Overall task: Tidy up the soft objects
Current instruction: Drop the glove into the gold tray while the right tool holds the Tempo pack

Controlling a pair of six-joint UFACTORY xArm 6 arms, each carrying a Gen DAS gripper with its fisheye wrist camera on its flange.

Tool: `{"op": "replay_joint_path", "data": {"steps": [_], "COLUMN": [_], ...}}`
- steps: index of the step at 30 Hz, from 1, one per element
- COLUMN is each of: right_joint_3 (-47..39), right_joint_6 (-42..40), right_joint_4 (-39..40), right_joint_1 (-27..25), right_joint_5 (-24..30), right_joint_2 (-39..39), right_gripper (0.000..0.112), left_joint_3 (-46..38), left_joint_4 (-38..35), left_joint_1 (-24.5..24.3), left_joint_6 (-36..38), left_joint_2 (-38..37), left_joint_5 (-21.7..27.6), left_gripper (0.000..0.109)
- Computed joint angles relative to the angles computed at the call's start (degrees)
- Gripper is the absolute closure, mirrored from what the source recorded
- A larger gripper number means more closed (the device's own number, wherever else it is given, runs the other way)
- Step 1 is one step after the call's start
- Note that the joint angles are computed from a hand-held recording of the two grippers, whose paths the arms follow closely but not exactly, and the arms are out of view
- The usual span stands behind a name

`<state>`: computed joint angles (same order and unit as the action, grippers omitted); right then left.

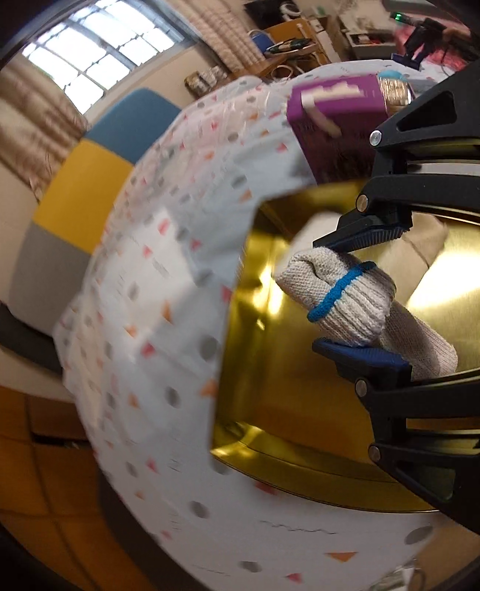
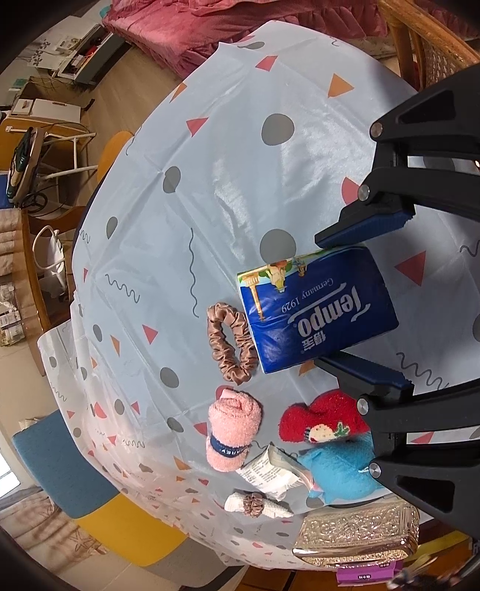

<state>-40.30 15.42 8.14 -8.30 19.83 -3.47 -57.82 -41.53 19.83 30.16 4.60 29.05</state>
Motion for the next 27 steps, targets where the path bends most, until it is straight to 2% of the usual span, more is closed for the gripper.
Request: {"op": "replay_joint_path", "data": {"steps": [8, 13, 16, 19, 21, 27], "right_joint_3": [-0.8, -1.3, -1.5, -1.8, -2.0, -1.8], "right_joint_6": [6.2, 9.1, 9.8, 10.0, 10.1, 9.9], "right_joint_4": [-5.9, -8.6, -9.1, -9.5, -9.6, -9.2], "right_joint_1": [-0.3, -0.4, -0.5, -0.4, -0.4, -0.5], "right_joint_5": [1.9, 3.0, 3.3, 3.9, 4.0, 3.5], "right_joint_2": [0.4, 0.6, 0.8, 1.0, 1.1, 1.1], "right_gripper": [0.054, 0.054, 0.054, 0.054, 0.054, 0.054], "left_joint_3": [-6.7, -9.1, -6.3, -1.2, 3.8, 15.6], "left_joint_4": [-1.3, -2.3, -1.9, -4.2, -4.2, -7.6], "left_joint_1": [-0.1, -0.7, -1.7, -2.8, -4.1, -7.1], "left_joint_6": [-3.1, -4.0, -2.2, 2.7, 4.7, 11.6], "left_joint_2": [7.5, 9.3, 7.0, 2.6, -1.2, -10.9], "left_joint_5": [-0.3, -0.9, -4.2, -7.9, -12.2, -18.4], "left_gripper": [0.059, 0.044, 0.04, 0.038, 0.034, 0.034]}}
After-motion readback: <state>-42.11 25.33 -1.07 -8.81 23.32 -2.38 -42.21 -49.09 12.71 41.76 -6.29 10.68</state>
